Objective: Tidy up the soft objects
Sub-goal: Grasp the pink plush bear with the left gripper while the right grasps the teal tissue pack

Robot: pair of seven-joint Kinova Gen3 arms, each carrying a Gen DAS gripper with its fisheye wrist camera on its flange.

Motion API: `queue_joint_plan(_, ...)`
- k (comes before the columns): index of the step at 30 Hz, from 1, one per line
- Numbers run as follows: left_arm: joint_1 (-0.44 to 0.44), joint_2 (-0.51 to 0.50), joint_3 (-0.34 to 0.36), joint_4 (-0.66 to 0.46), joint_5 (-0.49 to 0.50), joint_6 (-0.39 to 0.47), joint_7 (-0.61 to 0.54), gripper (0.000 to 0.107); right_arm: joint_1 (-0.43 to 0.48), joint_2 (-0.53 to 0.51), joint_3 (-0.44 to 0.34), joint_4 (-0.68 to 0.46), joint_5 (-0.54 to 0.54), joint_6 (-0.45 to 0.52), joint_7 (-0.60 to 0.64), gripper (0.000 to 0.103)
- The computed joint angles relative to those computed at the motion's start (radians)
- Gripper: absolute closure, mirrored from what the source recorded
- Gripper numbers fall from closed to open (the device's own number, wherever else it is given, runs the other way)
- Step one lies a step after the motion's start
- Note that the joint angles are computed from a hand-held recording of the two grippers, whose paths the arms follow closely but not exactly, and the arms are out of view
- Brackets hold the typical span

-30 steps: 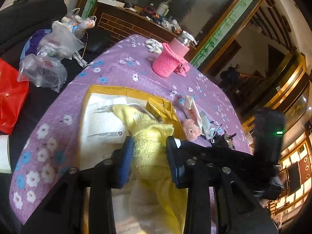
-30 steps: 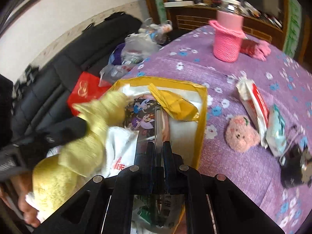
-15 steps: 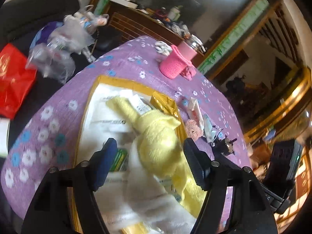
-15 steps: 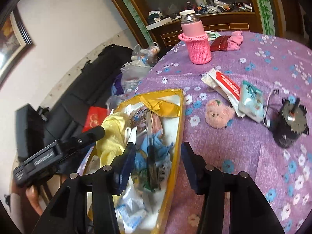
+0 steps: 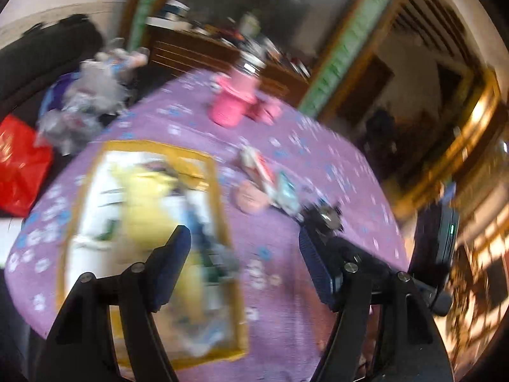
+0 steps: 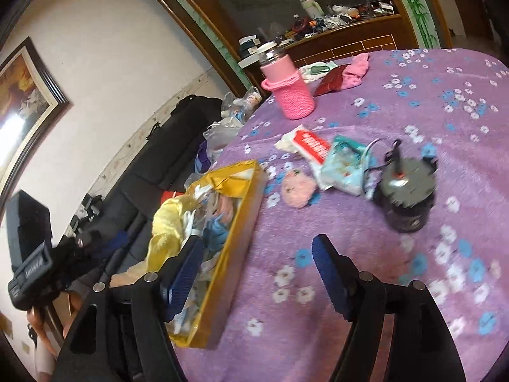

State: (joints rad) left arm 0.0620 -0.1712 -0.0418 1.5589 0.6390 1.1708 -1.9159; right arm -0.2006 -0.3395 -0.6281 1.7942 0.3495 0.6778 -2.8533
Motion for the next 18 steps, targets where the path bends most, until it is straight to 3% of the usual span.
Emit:
queue_joint_plan(4,0.141,0.131,0.005,-0.143,-0.084,0.045,0.107,0.038,-0.049,-0.037,0.144,0.004,-0.082,0.028,0.125,0.031)
queue_joint_plan(8,0.308,0.302,-0.043,-0.324,-0.246,0.075,0.265,0.038,-0.033,-0.090,0.249,0.092,-0.161,-0.071,0.159,0.031)
queue_joint_plan(10,0.308,0.392,-0.007,-0.417,-0.294,0.133,0.347,0.038,-0.027,-0.109,0.287,0.136,-0.231,-0.111,0.156,0.031)
queue_joint_plan(12,0.278,0.480,0.059,-0.501,-0.315,0.183,0.392,0.038,-0.076,-0.131,0.361,0.187,-0.302,-0.171,0.182,0.033)
queue_joint_plan(15,0.348,0.581,0.044,-0.603,-0.423,0.254,0.472,0.038,-0.113,-0.148,0.429,0.231,-0.396,-0.222,0.258,0.033)
queue_joint_plan(18,0.350,0.618,0.069,-0.632,-0.477,0.271,0.522,0.043,-0.056,-0.148,0.389,0.215,-0.410,-0.195,0.281,0.033)
